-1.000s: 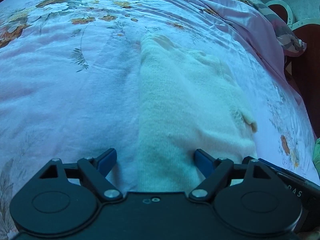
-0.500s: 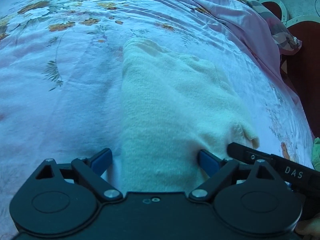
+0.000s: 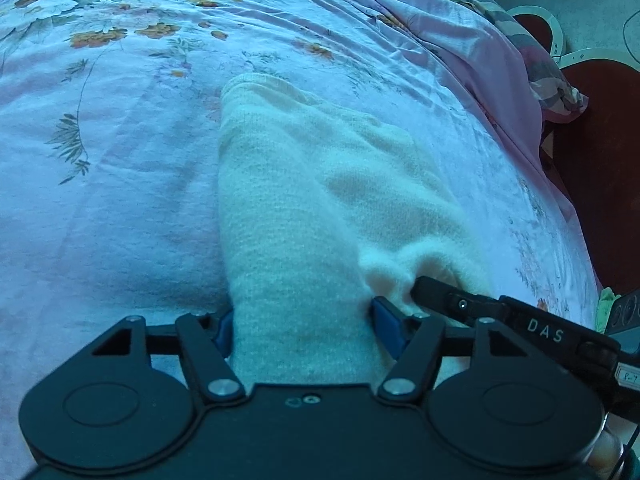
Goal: Fold small clothes
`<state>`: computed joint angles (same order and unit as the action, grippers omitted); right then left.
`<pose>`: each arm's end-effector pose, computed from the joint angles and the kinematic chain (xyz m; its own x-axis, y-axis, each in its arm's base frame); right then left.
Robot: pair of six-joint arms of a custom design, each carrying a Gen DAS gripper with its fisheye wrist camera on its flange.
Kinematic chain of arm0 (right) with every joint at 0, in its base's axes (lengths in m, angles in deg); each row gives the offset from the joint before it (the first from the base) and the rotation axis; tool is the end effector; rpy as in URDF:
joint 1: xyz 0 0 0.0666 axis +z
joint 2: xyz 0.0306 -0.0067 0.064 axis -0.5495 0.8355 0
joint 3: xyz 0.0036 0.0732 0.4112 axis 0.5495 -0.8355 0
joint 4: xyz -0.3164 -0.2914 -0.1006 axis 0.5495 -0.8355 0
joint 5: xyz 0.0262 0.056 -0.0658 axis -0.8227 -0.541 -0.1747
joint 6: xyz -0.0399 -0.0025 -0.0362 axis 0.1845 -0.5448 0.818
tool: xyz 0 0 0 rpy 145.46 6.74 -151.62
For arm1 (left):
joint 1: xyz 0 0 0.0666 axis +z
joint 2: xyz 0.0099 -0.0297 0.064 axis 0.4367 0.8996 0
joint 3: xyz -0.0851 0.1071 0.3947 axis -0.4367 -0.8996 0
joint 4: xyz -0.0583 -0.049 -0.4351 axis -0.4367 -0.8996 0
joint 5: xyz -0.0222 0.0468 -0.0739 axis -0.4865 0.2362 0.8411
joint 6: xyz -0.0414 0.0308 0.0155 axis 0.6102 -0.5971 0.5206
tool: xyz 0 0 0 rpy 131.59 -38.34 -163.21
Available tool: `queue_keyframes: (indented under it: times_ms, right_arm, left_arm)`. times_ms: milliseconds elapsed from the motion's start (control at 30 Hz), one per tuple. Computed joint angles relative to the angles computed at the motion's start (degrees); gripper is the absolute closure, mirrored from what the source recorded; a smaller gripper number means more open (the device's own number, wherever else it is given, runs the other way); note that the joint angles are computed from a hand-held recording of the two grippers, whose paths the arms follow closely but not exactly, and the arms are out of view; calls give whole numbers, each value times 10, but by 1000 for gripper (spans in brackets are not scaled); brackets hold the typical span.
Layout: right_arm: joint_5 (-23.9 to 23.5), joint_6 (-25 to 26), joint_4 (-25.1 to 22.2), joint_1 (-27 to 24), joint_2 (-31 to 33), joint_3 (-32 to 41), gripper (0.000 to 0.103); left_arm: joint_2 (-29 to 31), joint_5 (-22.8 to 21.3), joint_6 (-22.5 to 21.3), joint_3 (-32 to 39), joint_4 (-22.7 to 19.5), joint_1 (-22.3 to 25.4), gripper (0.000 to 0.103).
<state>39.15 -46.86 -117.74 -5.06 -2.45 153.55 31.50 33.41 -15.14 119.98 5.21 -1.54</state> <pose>0.4931 0.2609 0.3896 -0.6811 0.5339 -0.5010 0.2181 0.8011 0.5574 0.5460 -0.2960 0.4021 -0.8667 0.1113 -0.4863 0.3433 0.8403 -0.4196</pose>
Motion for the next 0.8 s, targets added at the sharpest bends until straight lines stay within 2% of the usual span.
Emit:
queue_keyframes:
  times_ms: [100, 200, 333, 400, 500, 533, 567, 633, 667, 800]
  right_arm:
    - [8, 7, -9, 6, 1, 5, 60]
    - [-9, 10, 0, 0, -5, -4, 59]
    - [-41, 18, 12, -10, -5, -8, 53]
    - [-60, 10, 36, -15, -7, -18, 42]
    - [-79, -1, 56, -19, -9, -25, 34]
    - [-77, -4, 54, -19, -8, -23, 34]
    - [-73, -6, 48, -18, -7, -18, 34]
    - [-56, 9, 32, -13, -3, -8, 40]
    - [-40, 17, 21, -9, -1, -4, 54]
    - [-26, -2, 31, -5, -7, -14, 66]
  left_arm:
    - [16, 9, -15, 21, -23, -3, 20]
    - [22, 21, -47, 29, -35, -3, 10]
    - [18, 28, -53, 21, -25, -2, 10]
    - [18, 48, -36, 17, -16, 4, 6]
    - [19, 60, -18, 17, -12, 9, 5]
    - [19, 55, -13, 18, -14, 7, 7]
    - [18, 43, -10, 18, -15, 5, 13]
    - [13, 15, -17, 17, -19, -1, 21]
    - [8, 10, -20, 11, -15, -1, 27]
    - [-5, 18, -11, -6, 3, 7, 46]
